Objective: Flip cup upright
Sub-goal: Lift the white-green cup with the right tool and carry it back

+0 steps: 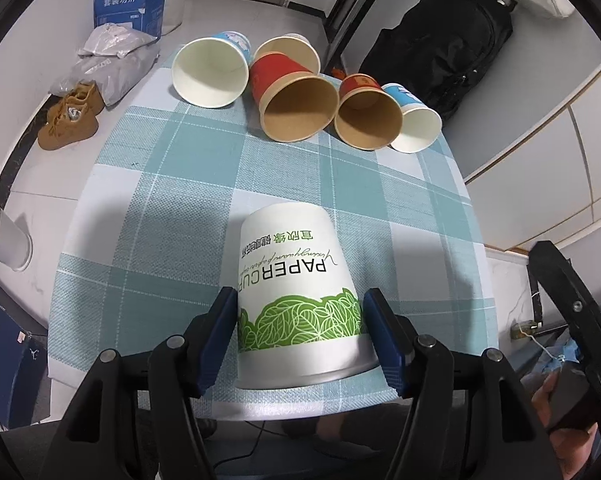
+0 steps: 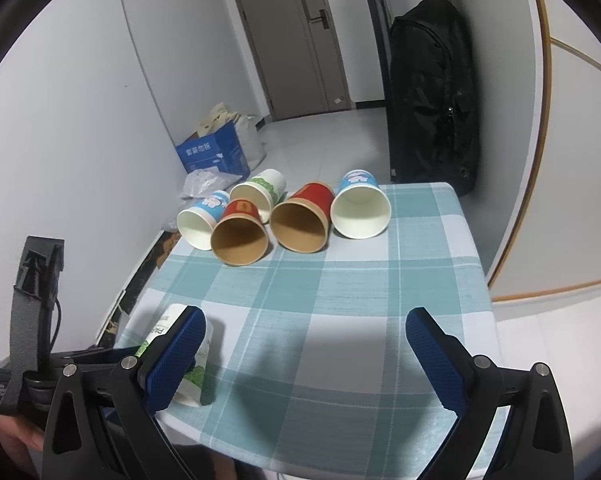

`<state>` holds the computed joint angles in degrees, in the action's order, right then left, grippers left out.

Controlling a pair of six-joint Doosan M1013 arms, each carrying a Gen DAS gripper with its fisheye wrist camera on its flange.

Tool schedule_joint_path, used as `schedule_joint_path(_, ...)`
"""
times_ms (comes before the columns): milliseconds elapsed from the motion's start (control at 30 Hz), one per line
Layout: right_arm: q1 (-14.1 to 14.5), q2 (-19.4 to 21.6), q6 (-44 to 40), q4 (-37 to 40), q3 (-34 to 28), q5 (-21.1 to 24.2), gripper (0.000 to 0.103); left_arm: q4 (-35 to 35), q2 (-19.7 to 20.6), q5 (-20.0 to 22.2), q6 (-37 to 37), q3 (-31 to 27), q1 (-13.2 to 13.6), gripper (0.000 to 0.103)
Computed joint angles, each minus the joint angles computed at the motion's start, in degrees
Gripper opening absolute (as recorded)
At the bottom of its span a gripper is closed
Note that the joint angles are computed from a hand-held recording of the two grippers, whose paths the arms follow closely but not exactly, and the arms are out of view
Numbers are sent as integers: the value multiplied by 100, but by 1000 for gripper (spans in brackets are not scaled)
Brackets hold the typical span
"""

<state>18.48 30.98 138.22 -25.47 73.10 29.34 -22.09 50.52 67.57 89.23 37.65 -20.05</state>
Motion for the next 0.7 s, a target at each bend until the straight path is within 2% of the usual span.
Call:
schedule_joint_path(100,5,-16,144,-140,15,16,101,-203,161,363,-51,-243,35,61)
schedule_joint_path(233,-18,-22,188,-135,28,-21,101,-220,162,400,-32,-260,29,61)
schedule_joint_path(367,-18,-28,274,-213,32,-19,101,-240,118,358,98,-203,19,64)
schedule_joint_path(433,-16,-35,329,-264,44,-25,101,-202,105,299,82,-182,14,75)
schedule_joint_path(700,-22,-63,376,-286,89,-68,101,-403,74,141,-33,-146,71,75)
